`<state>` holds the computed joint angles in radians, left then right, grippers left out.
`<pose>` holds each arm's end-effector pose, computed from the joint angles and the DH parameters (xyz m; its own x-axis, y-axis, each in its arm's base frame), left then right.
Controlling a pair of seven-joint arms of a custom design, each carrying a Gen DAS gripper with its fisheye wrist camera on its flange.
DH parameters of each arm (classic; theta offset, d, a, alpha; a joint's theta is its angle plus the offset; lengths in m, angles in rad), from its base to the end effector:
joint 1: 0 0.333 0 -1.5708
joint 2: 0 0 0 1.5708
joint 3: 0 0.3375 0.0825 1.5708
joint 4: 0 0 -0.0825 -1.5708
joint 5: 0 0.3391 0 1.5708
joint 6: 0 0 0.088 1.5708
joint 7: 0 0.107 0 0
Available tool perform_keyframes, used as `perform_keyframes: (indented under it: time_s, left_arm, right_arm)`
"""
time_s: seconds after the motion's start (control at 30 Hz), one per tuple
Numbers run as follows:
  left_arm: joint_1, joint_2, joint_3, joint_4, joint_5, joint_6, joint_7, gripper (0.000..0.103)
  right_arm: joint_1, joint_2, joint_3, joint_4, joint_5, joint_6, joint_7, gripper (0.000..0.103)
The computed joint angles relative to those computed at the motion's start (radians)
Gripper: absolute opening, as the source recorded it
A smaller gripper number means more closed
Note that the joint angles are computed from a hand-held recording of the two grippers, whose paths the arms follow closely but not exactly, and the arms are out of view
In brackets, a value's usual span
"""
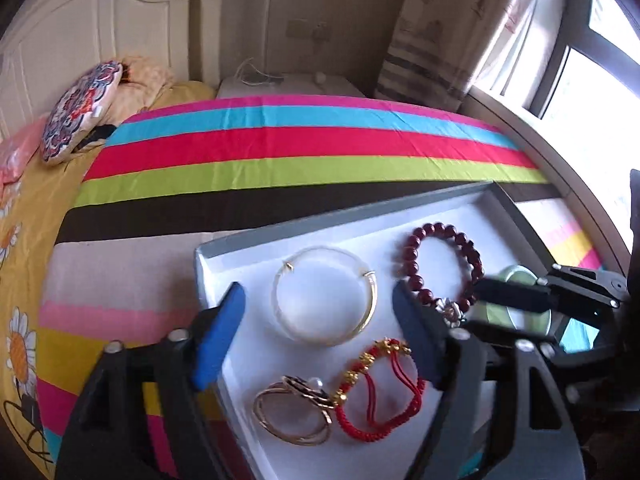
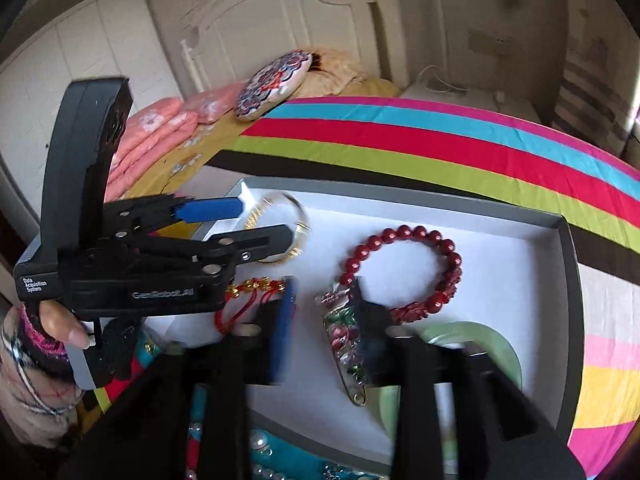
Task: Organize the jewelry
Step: 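Lower the beaded safety-pin brooch into the box and open the right tool, then move both open tools back over the pearl necklace pile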
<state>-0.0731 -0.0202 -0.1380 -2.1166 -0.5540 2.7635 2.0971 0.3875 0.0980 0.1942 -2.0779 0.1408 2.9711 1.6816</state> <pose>0.5351 -0.0925 0.5382 -0.3340 -0.9320 0.1404 -0.7337 0.1636 -0.6595 0.4907 0.3062 0.5240 0.3992 -0.8922 -0.2113 -0.7113 -0.1559 -0.6854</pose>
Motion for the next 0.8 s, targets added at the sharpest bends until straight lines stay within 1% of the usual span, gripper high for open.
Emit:
perform_keyframes:
  time_s: [0.07, 0.1, 0.17, 0.2, 0.23, 0.27, 0.3, 0.33, 0.37, 0.43, 0.47, 0.5, 0.57, 0.6, 0.63, 0.67, 0.73, 0.8]
  left_arm:
    - [0.000, -0.016, 0.002, -0.019, -0.014, 0.035, 0.007, 0.082]
    - [-0.002, -0.038, 0.002, -0.047, -0.025, 0.081, 0.013, 0.084]
    - [-0.017, -0.080, 0.011, -0.094, -0.088, 0.155, 0.063, 0.096]
    - [-0.034, -0.113, 0.020, -0.130, -0.140, 0.213, 0.108, 0.098]
    - [-0.061, -0.140, 0.039, -0.162, -0.201, 0.264, 0.162, 0.101]
    - [-0.087, -0.162, 0.058, -0.185, -0.246, 0.296, 0.199, 0.101]
    - [-0.119, -0.190, 0.087, -0.212, -0.300, 0.331, 0.244, 0.101]
    - [-0.138, -0.215, 0.109, -0.238, -0.328, 0.350, 0.263, 0.101]
    - [-0.150, -0.230, 0.125, -0.255, -0.340, 0.359, 0.269, 0.101]
    - [-0.201, -0.271, 0.182, -0.301, -0.400, 0.386, 0.302, 0.101]
    - [-0.222, -0.294, 0.207, -0.329, -0.426, 0.401, 0.308, 0.101]
    - [-0.233, -0.314, 0.221, -0.352, -0.433, 0.406, 0.305, 0.101]
    - [-0.276, -0.341, 0.258, -0.395, -0.451, 0.438, 0.307, 0.101]
    - [-0.287, -0.358, 0.269, -0.422, -0.448, 0.459, 0.303, 0.101]
    - [-0.289, -0.369, 0.270, -0.442, -0.437, 0.472, 0.293, 0.101]
    - [-0.297, -0.377, 0.275, -0.458, -0.428, 0.482, 0.287, 0.101]
    - [-0.336, -0.404, 0.293, -0.500, -0.406, 0.522, 0.290, 0.101]
    - [-0.399, -0.415, 0.327, -0.530, -0.374, 0.583, 0.294, 0.101]
  right_arm:
    - [0.003, -0.021, -0.010, -0.036, -0.019, 0.053, 0.024, 0.049]
    - [-0.001, -0.036, -0.008, -0.054, -0.007, 0.075, 0.022, 0.049]
    - [-0.005, -0.074, -0.002, -0.102, 0.039, 0.129, -0.011, 0.049]
    - [0.001, -0.096, -0.014, -0.128, 0.001, 0.153, 0.021, 0.049]
    - [0.001, -0.113, -0.027, -0.146, -0.063, 0.164, 0.072, 0.051]
    - [-0.027, -0.143, -0.023, -0.178, -0.196, 0.176, 0.184, 0.053]
    - [-0.063, -0.170, -0.008, -0.204, -0.304, 0.185, 0.272, 0.058]
    - [-0.082, -0.183, -0.001, -0.214, -0.357, 0.190, 0.316, 0.063]
    - [-0.136, -0.216, 0.031, -0.246, -0.450, 0.202, 0.398, 0.065]
    - [-0.169, -0.253, 0.043, -0.283, -0.518, 0.213, 0.463, 0.074]
    - [-0.187, -0.273, 0.051, -0.306, -0.547, 0.221, 0.493, 0.075]
    - [-0.221, -0.298, 0.072, -0.332, -0.579, 0.226, 0.528, 0.076]
    - [-0.276, -0.326, 0.103, -0.362, -0.627, 0.226, 0.574, 0.077]
    - [-0.312, -0.344, 0.126, -0.380, -0.651, 0.226, 0.602, 0.078]
    - [-0.329, -0.360, 0.131, -0.397, -0.664, 0.230, 0.619, 0.079]
    - [-0.327, -0.372, 0.123, -0.414, -0.667, 0.236, 0.629, 0.079]
    - [-0.313, -0.397, 0.097, -0.458, -0.658, 0.256, 0.638, 0.080]
    - [-0.322, -0.428, 0.098, -0.499, -0.649, 0.266, 0.641, 0.080]
